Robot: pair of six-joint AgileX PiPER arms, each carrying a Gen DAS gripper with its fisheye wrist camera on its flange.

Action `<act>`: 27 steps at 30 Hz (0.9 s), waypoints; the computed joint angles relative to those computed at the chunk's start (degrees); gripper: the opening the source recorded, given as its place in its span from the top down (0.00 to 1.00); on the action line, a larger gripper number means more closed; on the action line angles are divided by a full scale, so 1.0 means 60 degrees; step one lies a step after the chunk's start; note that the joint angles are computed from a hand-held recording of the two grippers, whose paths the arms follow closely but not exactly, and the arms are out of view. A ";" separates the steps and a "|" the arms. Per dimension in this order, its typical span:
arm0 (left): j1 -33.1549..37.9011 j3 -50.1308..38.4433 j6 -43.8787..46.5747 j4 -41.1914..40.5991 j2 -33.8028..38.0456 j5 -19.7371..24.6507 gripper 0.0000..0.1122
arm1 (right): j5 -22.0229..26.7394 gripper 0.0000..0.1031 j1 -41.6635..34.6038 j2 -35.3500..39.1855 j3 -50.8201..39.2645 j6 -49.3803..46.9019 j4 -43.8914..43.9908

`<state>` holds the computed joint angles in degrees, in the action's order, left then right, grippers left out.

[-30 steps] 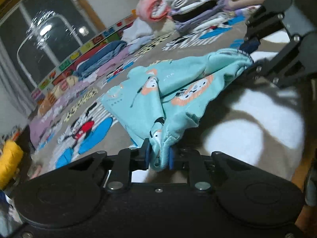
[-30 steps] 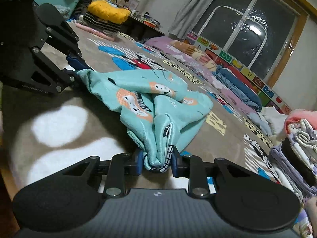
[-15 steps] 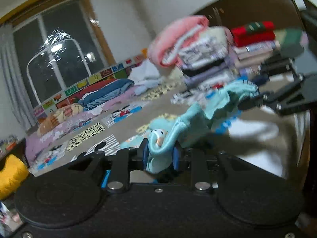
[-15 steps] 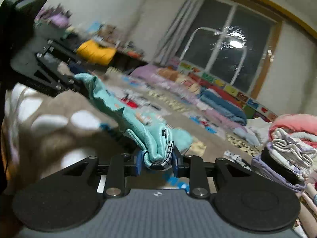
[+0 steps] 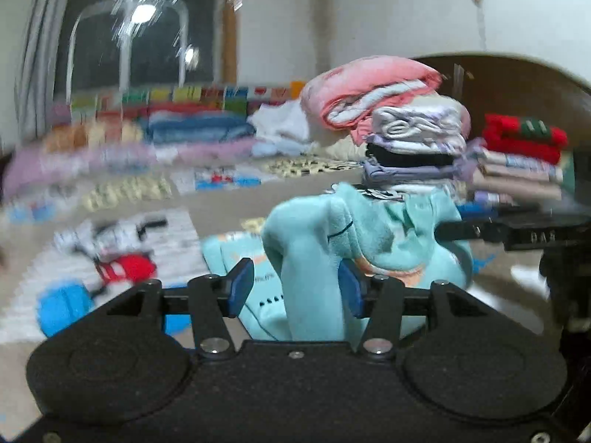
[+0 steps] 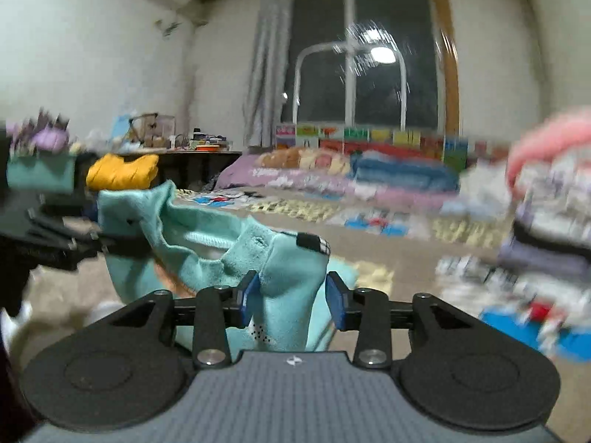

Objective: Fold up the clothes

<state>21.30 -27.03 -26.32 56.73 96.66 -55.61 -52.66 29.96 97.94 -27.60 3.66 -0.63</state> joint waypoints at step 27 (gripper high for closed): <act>0.0187 -0.6524 -0.7687 0.3212 0.4173 -0.0759 0.78 | 0.0007 0.80 -0.2949 0.3913 -0.5405 0.8390 -0.6454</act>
